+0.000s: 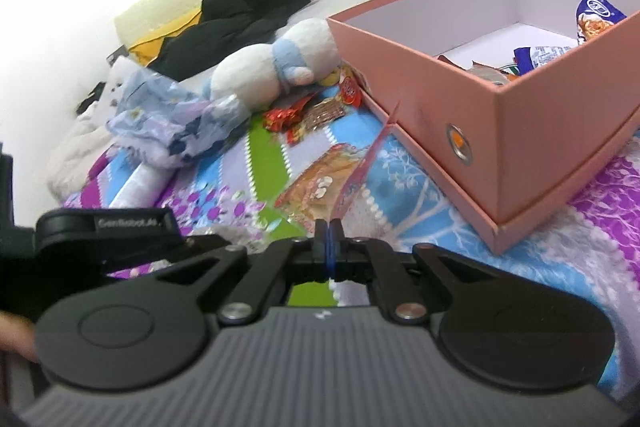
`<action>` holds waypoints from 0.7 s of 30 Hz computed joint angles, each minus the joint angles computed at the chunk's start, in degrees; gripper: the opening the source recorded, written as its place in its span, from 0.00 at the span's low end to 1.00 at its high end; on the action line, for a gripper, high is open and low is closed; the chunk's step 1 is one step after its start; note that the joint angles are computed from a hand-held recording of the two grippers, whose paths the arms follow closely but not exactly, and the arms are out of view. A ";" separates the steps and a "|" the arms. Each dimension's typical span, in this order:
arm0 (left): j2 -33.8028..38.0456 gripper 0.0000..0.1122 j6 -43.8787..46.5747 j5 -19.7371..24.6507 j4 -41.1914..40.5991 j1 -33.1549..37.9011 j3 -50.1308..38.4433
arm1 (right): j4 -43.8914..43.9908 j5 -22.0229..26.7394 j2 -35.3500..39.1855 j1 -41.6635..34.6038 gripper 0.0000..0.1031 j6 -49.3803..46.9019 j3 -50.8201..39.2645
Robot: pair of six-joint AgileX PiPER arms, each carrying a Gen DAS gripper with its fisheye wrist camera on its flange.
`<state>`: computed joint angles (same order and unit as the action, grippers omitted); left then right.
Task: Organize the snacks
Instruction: 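Grasp the clear black-label bag with the left tool while the right tool grasps the red-label bag, then lift the clear bag with the left tool while the right tool lifts the red-label bag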
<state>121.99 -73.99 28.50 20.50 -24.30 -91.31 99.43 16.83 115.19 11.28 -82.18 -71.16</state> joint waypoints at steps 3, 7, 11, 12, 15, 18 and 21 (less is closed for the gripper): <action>-3.36 0.55 -3.85 -1.92 2.03 -1.86 5.93 | -6.44 2.91 -3.22 -1.36 0.02 4.20 3.42; -8.07 0.55 -8.78 -1.47 5.51 -5.06 12.23 | -20.23 7.73 -7.52 -3.63 0.02 14.70 7.10; -12.51 0.51 -18.66 -2.21 11.92 -8.34 18.56 | -30.00 11.11 -9.13 -5.06 0.03 20.99 8.07; -13.51 0.51 -21.06 -2.91 13.06 -8.85 20.16 | -31.30 11.37 -9.24 -5.14 0.03 21.05 8.18; -14.91 0.51 -27.52 -3.62 17.57 -10.00 23.03 | -32.13 11.00 -9.53 -5.55 0.06 16.20 9.56; -14.71 0.54 -31.73 -3.96 22.04 -10.61 23.99 | -34.45 10.13 -9.29 -5.83 0.07 11.84 10.28; -14.55 0.68 -33.66 -4.55 24.08 -10.75 24.51 | -40.00 12.63 -9.02 -7.52 0.29 13.74 8.95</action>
<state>107.44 -107.65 23.95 44.57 -35.05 -66.80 59.44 29.46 106.16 3.76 -68.45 -62.21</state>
